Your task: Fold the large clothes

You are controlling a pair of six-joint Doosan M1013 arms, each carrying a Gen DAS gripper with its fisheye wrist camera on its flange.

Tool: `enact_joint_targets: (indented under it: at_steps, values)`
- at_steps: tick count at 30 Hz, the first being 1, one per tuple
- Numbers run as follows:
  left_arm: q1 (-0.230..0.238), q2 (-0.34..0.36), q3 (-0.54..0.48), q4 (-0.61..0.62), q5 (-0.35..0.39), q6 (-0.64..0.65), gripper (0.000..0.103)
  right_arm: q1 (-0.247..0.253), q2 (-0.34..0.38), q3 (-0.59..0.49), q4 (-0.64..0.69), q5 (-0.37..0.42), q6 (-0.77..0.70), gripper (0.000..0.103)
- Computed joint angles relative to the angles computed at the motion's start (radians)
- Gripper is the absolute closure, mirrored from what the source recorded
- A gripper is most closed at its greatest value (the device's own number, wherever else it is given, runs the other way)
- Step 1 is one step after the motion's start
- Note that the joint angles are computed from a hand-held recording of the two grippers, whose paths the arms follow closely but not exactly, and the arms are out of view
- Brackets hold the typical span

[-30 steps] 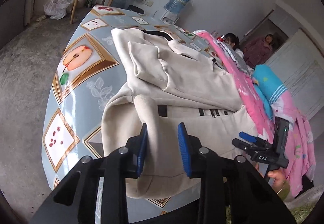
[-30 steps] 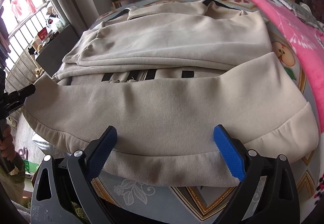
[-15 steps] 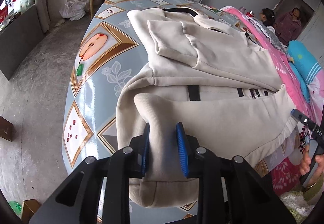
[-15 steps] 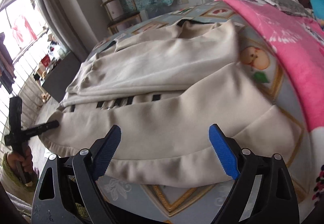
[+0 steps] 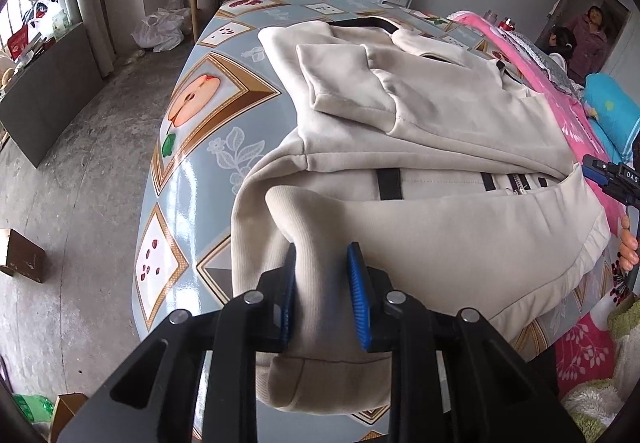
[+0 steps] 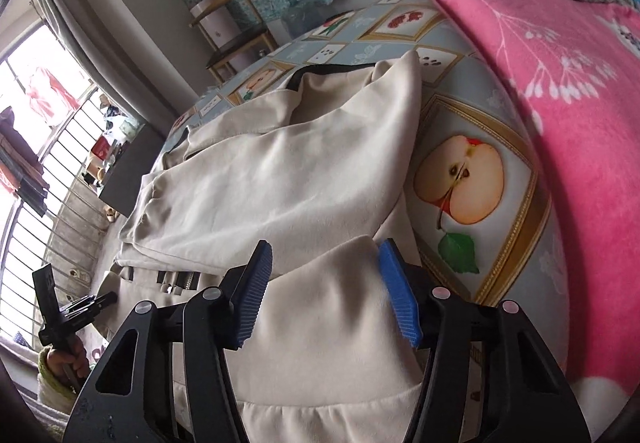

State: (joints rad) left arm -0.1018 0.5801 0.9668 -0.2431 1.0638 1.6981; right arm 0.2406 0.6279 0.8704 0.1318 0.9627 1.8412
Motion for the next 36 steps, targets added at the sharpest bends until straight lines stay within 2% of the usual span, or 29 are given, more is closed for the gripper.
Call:
enact_joint_targets:
  at_steps: [4,10,13,15,17,20,24,27,31,36]
  values:
    - [-0.002,0.002,-0.006,0.005,0.012,0.005,0.080,-0.007,0.020,-0.028,0.028,0.065,-0.038,0.049]
    - [-0.004,0.005,-0.013,0.013,0.019,0.006,0.080,-0.015,-0.015,0.027,0.094,0.076,-0.088,0.050]
    - [-0.005,0.005,-0.013,0.016,0.018,0.004,0.080,-0.006,-0.012,0.017,0.057,0.105,-0.103,0.055]
    - [-0.005,0.005,-0.013,0.018,0.017,0.006,0.080,0.001,0.000,-0.004,0.017,0.129,-0.096,0.062]
    - [-0.006,0.004,-0.010,0.023,0.013,0.004,0.080,0.010,0.008,-0.018,-0.032,0.145,-0.083,0.074]
    - [-0.012,-0.001,-0.002,0.043,0.001,0.011,0.080,0.026,0.004,-0.015,-0.105,0.146,-0.081,0.087]
    - [-0.022,-0.007,0.007,0.083,-0.015,0.035,0.080,0.063,-0.014,0.010,-0.247,0.122,-0.057,0.093]
    - [-0.029,-0.019,0.022,0.111,-0.042,0.055,0.090,0.082,-0.040,0.043,-0.322,0.078,-0.016,0.094]
    - [-0.020,-0.039,0.034,0.066,-0.057,0.082,0.096,0.093,-0.082,0.092,-0.366,0.001,0.059,0.095]
    - [-0.013,-0.100,0.093,-0.002,-0.148,0.121,0.097,0.110,-0.133,0.149,-0.429,-0.074,0.153,0.095]
